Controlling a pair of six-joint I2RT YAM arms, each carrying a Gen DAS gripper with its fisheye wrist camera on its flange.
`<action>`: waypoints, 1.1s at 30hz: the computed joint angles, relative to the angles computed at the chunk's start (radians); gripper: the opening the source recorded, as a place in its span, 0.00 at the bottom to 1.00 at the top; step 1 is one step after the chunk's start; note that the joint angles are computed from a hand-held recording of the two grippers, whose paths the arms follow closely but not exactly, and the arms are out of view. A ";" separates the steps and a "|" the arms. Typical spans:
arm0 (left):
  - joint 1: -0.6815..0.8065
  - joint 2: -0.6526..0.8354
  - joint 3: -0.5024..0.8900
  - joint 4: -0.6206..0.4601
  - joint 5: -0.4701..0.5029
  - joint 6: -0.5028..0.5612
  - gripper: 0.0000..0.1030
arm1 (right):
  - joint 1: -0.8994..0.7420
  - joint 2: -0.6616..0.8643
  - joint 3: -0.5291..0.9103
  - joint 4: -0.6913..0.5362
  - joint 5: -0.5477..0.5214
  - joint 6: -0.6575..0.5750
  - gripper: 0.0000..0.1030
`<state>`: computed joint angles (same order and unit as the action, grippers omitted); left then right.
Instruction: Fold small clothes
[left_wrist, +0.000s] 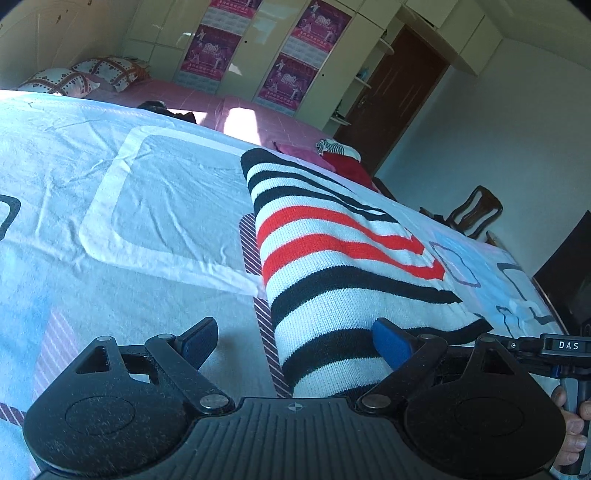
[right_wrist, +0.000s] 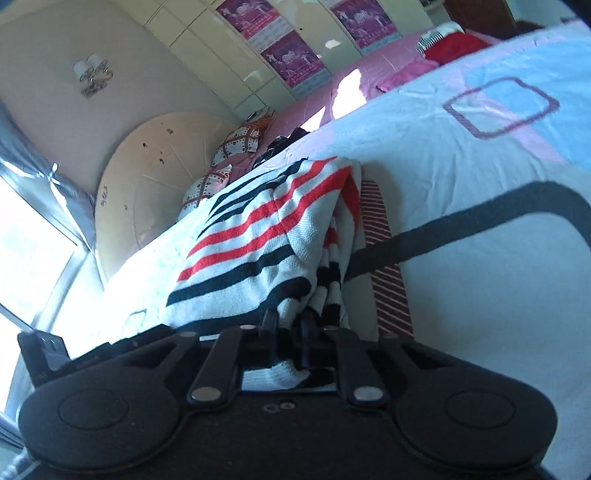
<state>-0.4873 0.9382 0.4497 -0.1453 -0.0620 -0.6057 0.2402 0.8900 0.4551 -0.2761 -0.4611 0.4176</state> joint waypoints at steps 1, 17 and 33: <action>-0.004 -0.016 -0.004 -0.006 0.004 0.000 0.87 | 0.002 -0.040 -0.003 -0.023 -0.003 -0.014 0.09; -0.096 -0.071 -0.043 -0.076 -0.100 -0.015 0.87 | 0.061 -0.134 0.009 -0.122 0.146 -0.039 0.24; -0.085 -0.087 -0.041 -0.100 -0.073 0.023 0.87 | 0.111 0.048 -0.022 -0.003 0.217 -0.036 0.53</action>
